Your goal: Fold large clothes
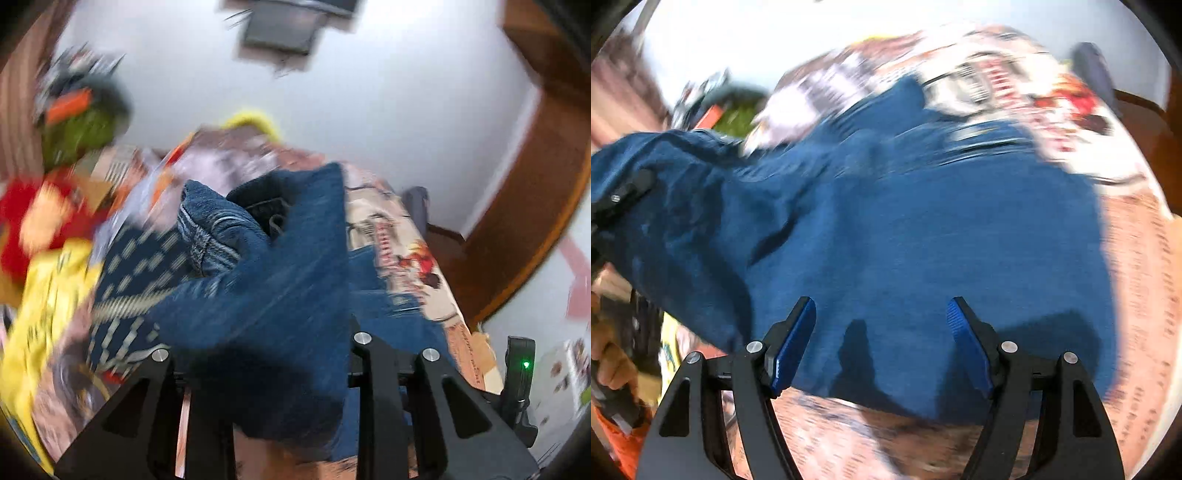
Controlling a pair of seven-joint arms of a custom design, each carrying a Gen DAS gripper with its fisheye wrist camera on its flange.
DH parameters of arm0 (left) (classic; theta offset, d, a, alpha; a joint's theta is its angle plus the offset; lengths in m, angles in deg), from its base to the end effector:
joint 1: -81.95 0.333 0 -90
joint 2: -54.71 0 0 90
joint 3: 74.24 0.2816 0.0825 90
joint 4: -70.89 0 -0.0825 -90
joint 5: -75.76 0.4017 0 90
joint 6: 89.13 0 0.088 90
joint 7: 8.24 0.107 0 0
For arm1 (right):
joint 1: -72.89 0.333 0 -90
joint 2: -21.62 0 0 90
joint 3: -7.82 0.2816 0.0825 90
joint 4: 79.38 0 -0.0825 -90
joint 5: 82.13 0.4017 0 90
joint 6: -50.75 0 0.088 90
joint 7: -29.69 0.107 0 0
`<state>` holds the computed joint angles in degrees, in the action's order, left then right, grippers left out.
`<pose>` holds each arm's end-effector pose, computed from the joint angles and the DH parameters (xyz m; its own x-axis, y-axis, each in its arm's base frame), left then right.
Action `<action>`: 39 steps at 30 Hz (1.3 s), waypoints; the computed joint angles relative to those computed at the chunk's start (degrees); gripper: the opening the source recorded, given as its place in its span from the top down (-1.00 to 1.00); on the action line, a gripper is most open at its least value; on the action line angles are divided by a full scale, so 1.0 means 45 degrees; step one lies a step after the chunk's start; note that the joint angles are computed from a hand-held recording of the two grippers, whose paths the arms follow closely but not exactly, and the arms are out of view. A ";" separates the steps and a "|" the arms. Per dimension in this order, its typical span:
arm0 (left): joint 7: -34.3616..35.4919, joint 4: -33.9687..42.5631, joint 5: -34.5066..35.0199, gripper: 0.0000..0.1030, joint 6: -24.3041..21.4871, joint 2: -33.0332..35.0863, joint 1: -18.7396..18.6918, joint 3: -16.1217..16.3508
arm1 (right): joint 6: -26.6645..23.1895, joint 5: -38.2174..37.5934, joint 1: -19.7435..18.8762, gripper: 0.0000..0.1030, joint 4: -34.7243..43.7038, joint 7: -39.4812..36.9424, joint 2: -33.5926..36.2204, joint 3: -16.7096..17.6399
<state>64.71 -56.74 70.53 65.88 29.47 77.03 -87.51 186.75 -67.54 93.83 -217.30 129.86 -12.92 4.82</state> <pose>0.4768 -0.1712 0.6158 -0.0873 -0.9710 0.2226 -0.6432 -0.1157 -0.7569 0.4282 0.1390 0.5564 0.0936 -0.9285 -0.3594 -0.8868 0.0864 -0.4540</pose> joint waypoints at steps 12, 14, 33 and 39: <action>0.3021 0.5103 0.0560 0.42 -0.3975 0.6110 -0.3298 -0.1175 | -0.2121 -0.3835 -0.3005 -0.37 -0.2599 0.2704 -0.5877 -0.0055; 0.3156 0.3972 0.0757 0.29 -0.3123 0.5694 -0.3554 -0.1069 | -0.2491 -0.3924 -0.3109 -0.37 -0.2763 0.2608 -0.6278 -0.0310; 0.4524 0.0843 -0.1505 -0.36 -0.3404 0.1014 -0.2628 -0.0534 | -0.0997 -0.2968 -0.1411 -0.36 -0.1853 0.1377 -0.4692 -0.0198; 0.3215 0.0069 -0.0143 -0.39 -0.3992 0.0984 -0.1934 -0.0598 | -0.1348 -0.3039 -0.1238 -0.37 -0.2151 0.0906 -0.3852 -0.0080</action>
